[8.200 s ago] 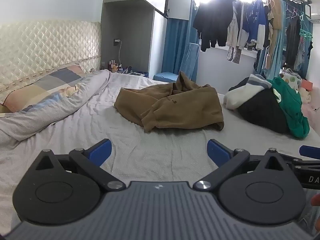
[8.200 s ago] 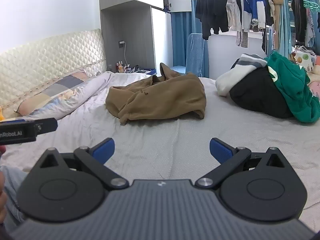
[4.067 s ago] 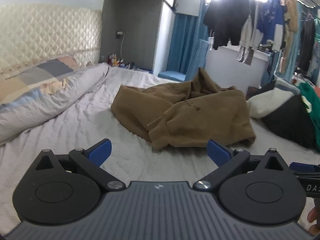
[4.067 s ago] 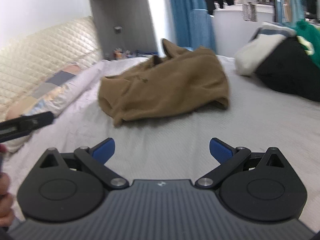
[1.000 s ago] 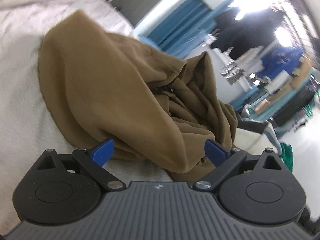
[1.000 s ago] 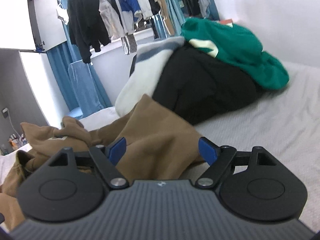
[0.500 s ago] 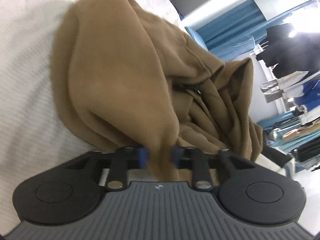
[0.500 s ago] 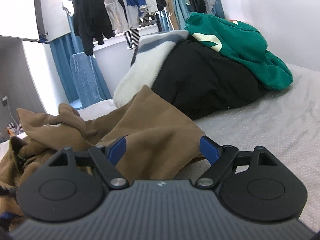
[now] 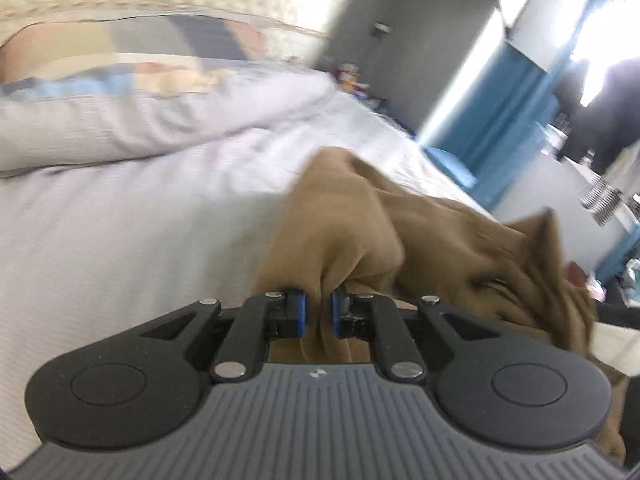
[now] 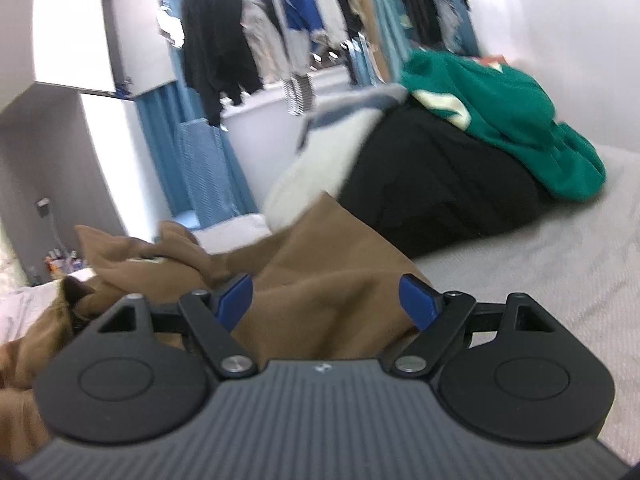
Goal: Fold large clothes
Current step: 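Close the left gripper on the hoodie while the right gripper holds its fabric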
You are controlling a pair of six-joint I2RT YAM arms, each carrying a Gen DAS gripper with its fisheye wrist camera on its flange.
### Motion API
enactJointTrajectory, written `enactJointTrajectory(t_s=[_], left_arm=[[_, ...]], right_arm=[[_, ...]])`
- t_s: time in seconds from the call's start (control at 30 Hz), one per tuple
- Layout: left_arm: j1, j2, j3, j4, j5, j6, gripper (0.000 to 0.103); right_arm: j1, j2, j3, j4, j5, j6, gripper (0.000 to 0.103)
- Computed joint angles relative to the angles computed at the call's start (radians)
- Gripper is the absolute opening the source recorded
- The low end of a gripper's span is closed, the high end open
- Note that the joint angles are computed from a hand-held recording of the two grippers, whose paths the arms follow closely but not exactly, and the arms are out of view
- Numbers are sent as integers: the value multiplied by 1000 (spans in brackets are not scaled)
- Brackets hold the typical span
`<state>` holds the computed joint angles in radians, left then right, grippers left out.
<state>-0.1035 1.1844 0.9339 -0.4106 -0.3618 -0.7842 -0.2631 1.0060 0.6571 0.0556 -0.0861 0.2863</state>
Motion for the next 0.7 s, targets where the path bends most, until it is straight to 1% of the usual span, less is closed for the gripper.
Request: enactJointTrajectory(t_s=[0.07, 0.13, 0.17, 0.2, 0.23, 0.3, 0.37, 0.4, 0.43, 0.47, 0.5, 0.57, 0.6, 0.63, 0.7], left_arm=[[103, -42, -69, 21, 72, 35, 14], [171, -47, -129, 67, 121, 62, 14], [205, -38, -150, 81, 155, 59, 14], [234, -27, -160, 94, 190, 54, 14], [248, -19, -165, 109, 204, 69, 14], [272, -5, -145, 96, 230, 110, 15], [297, 4, -130, 90, 278, 116, 18], [306, 4, -129, 90, 295, 130, 22], [313, 6, -131, 95, 314, 148, 25], [323, 3, -143, 103, 334, 160, 33], [331, 8, -152, 117, 358, 164, 45], [343, 8, -171, 144, 413, 153, 60], [341, 27, -172, 170, 421, 151, 64], [335, 30, -169, 171, 418, 157, 65], [326, 46, -157, 174, 410, 170, 71]], right_arm=[[20, -22, 8, -6, -50, -25, 83], [60, -35, 19, -23, -72, -66, 83], [92, -33, 29, -34, -77, -92, 83], [116, -24, 39, -39, -96, -112, 83], [139, -9, 50, -44, -116, -132, 81], [190, 37, 78, -47, -119, -149, 81], [227, 111, 125, -61, -123, -152, 81], [242, 149, 143, -57, -121, -154, 81], [255, 187, 158, -42, -116, -163, 81], [274, 231, 177, -20, -90, -176, 81], [295, 281, 198, 12, -61, -191, 81], [324, 386, 253, 65, -25, -227, 81], [340, 433, 282, 85, 1, -251, 81], [356, 488, 318, 108, 28, -284, 81], [381, 587, 397, 133, 77, -344, 81]])
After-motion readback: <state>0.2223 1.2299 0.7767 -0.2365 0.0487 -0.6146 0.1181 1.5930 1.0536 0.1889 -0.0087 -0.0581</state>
